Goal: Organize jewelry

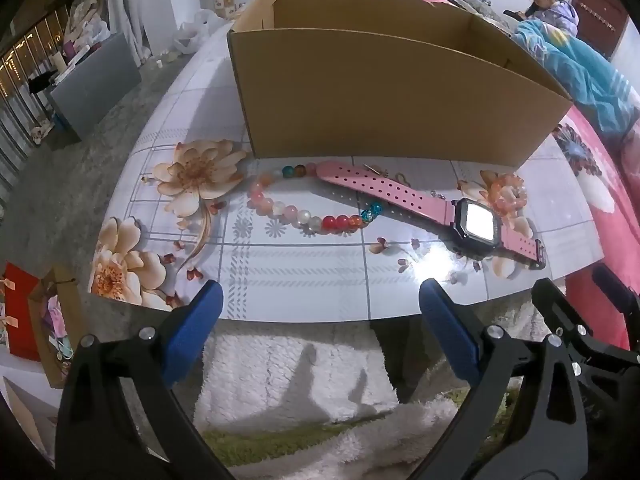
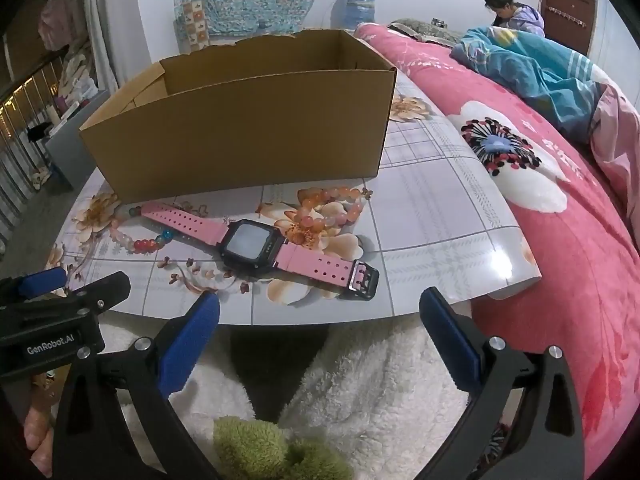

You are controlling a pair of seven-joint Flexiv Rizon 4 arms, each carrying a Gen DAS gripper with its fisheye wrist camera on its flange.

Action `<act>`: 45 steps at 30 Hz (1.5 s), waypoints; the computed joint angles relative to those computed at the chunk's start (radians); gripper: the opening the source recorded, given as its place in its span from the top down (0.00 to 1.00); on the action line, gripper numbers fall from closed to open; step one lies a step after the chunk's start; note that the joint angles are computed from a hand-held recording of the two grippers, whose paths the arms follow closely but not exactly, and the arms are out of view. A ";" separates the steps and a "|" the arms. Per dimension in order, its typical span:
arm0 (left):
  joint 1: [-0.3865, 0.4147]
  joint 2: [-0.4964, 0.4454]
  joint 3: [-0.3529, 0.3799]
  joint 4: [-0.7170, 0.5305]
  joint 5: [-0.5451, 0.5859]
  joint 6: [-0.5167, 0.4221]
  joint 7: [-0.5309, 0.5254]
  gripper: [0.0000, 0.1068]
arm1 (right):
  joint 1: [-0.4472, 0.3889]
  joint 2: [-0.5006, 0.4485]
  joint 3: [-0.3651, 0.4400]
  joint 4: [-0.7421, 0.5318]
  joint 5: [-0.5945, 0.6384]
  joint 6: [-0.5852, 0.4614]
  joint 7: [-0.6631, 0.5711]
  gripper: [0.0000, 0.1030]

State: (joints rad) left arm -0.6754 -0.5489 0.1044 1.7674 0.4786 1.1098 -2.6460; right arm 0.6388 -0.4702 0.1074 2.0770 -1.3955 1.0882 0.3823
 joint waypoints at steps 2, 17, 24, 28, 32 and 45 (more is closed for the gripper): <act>0.000 -0.002 0.000 -0.001 0.001 -0.002 0.001 0.11 | 0.002 0.001 0.002 0.000 0.003 -0.003 -0.001 0.05; -0.013 0.001 0.006 -0.020 0.044 -0.040 -0.021 0.11 | -0.005 0.003 0.001 0.000 -0.013 0.008 0.012 0.05; -0.008 0.002 -0.002 -0.024 0.054 -0.049 -0.024 0.11 | -0.006 0.005 0.001 -0.003 -0.018 0.006 0.011 0.05; -0.006 0.002 -0.004 -0.025 0.057 -0.051 -0.025 0.11 | -0.007 0.005 0.002 -0.003 -0.018 0.007 0.009 0.05; -0.005 0.002 -0.006 -0.026 0.057 -0.052 -0.025 0.11 | -0.008 0.005 0.002 -0.004 -0.018 0.007 0.008 0.05; 0.009 -0.002 -0.013 -0.016 0.042 -0.042 -0.022 0.11 | -0.014 0.005 -0.005 -0.005 -0.092 0.015 0.046 0.05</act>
State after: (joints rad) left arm -0.6667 -0.5514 0.0909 1.7513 0.5207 1.0682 -2.6678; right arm 0.6245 -0.4655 0.1024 2.0716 -1.4877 1.1031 0.4281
